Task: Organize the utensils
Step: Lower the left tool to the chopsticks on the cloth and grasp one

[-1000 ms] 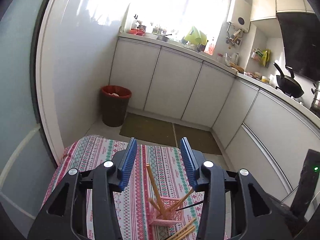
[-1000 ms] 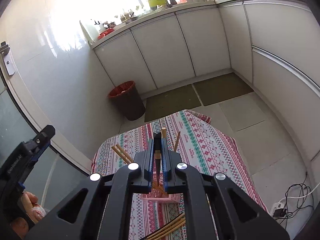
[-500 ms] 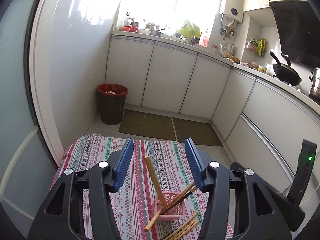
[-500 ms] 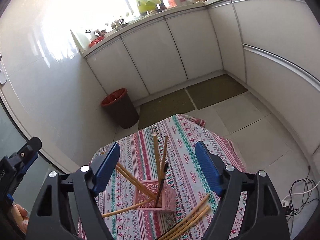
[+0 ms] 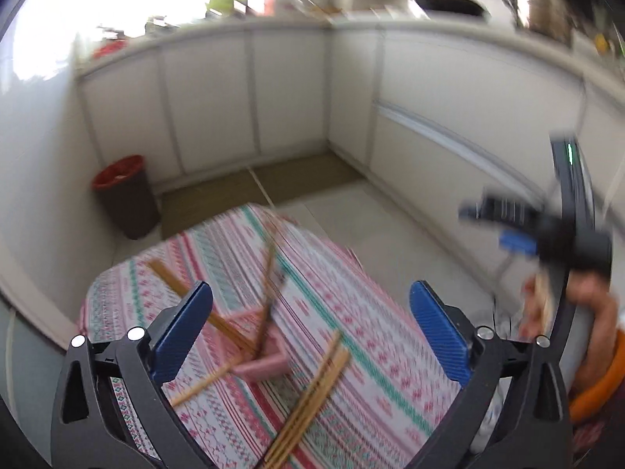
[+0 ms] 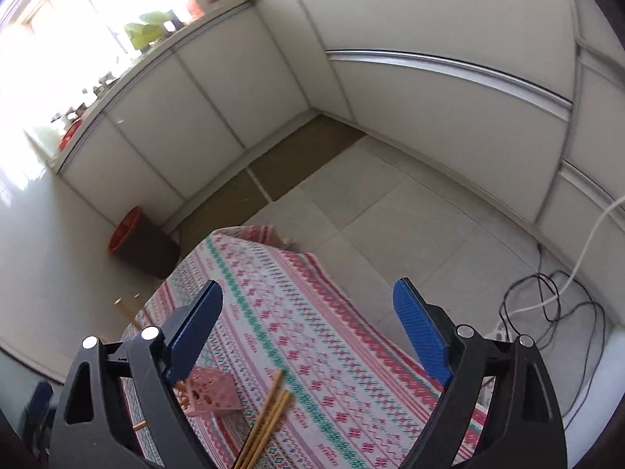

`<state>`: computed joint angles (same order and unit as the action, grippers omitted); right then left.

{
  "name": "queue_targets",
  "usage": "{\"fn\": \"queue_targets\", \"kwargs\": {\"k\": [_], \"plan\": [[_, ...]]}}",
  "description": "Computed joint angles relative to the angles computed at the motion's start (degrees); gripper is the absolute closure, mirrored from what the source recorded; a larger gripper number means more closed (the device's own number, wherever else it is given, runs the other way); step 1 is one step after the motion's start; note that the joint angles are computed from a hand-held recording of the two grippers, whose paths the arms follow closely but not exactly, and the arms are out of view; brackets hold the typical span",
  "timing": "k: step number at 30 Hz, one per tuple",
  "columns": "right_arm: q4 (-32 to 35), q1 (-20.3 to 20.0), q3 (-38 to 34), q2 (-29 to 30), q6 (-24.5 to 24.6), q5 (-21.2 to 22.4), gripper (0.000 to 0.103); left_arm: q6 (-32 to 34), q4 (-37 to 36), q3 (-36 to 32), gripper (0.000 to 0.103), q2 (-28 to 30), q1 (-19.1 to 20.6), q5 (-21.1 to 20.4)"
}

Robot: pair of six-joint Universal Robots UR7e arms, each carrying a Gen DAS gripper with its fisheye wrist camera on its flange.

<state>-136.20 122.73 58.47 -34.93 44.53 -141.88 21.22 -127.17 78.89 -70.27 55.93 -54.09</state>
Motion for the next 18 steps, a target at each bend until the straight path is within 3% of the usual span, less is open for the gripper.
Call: {"fn": "queue_targets", "kwargs": {"k": [4,6,11,18], "plan": [[3.46,-2.39,6.88,-6.44,7.42,2.12,0.016,-0.86,12.16,-0.75,0.007,3.96,0.42,1.11],[4.06,-3.2,8.96,-8.35,8.97,3.47,0.016,-5.33,20.66,-4.44,0.007,7.62,2.16,-1.19],[1.27,-4.86,11.44,-10.22,9.06,11.42,0.016,-15.83,36.52,-15.09,0.012,16.28,7.34,-4.3],[4.69,-4.78,8.73,-8.28,6.18,13.32,0.016,-18.16,42.97,-20.27,0.027,20.09,10.46,-6.54]]}}
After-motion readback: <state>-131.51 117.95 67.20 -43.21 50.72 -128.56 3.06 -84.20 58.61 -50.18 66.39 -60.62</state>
